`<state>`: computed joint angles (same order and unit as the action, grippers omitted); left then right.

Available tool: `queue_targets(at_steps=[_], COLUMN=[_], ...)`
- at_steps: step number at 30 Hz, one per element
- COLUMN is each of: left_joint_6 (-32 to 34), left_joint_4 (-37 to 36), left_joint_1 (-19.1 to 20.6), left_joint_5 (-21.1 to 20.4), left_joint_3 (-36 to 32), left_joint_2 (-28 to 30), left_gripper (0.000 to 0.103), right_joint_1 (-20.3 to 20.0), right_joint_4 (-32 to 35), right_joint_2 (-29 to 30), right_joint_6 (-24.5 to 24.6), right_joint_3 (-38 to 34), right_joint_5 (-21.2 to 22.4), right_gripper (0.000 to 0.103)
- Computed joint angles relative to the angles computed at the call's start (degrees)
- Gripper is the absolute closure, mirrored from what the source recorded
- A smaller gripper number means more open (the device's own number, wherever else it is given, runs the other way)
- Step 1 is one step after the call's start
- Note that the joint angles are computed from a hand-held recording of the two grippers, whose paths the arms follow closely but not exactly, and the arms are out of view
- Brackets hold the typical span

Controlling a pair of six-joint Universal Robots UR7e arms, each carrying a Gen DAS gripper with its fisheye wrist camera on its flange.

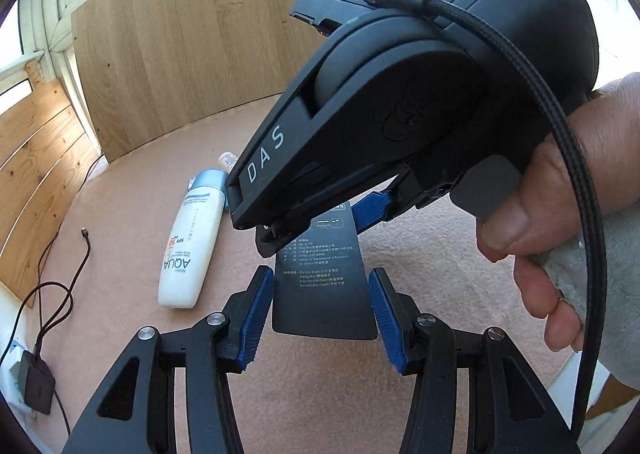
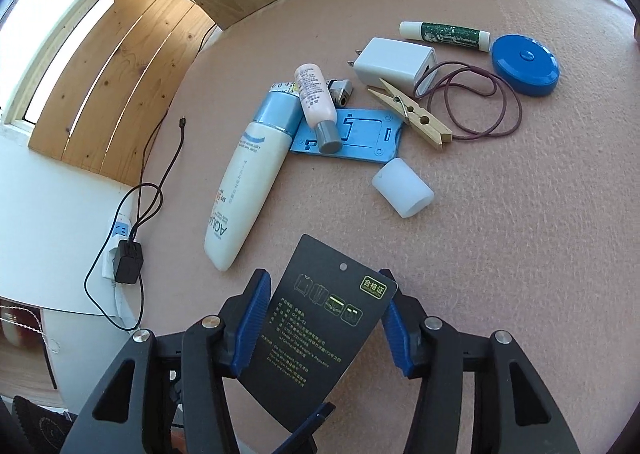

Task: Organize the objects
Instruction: 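Carry the black card into the box and open the right tool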

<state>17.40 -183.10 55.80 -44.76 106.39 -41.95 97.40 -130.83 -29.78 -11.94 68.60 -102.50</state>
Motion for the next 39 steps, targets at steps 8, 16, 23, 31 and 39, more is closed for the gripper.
queue_targets(at_steps=[8, 16, 23, 31, 39], left_joint_6=[-0.1, 2.6, 5.2, 8.1, 9.4], left_joint_4=[0.8, 1.4, 2.8, 7.7, 15.8], left_joint_1=[-0.3, -2.0, -4.0, -6.2, -7.0], left_joint_5=[-1.2, -3.1, -5.0, -7.9, -11.3], left_joint_3=[-0.9, -5.8, -13.6, -26.9, -42.6], left_joint_2=[-0.5, 2.7, 8.8, 18.0, 27.9], left_gripper=[0.050, 0.050, 0.050, 0.050, 0.050], right_joint_1=[0.2, -0.8, -3.4, -7.3, -11.5], right_joint_4=[-2.0, -5.1, -7.0, -6.8, -4.7], right_joint_2=[-1.6, -5.8, -10.1, -14.2, -15.6], right_joint_6=[-0.7, -1.5, -3.5, -4.6, -5.0], right_joint_3=[1.2, 3.1, 3.4, 0.5, -5.1], right_joint_5=[0.6, 1.4, 2.0, 3.3, 3.7], right_gripper=[0.055, 0.056, 0.056, 0.056, 0.056])
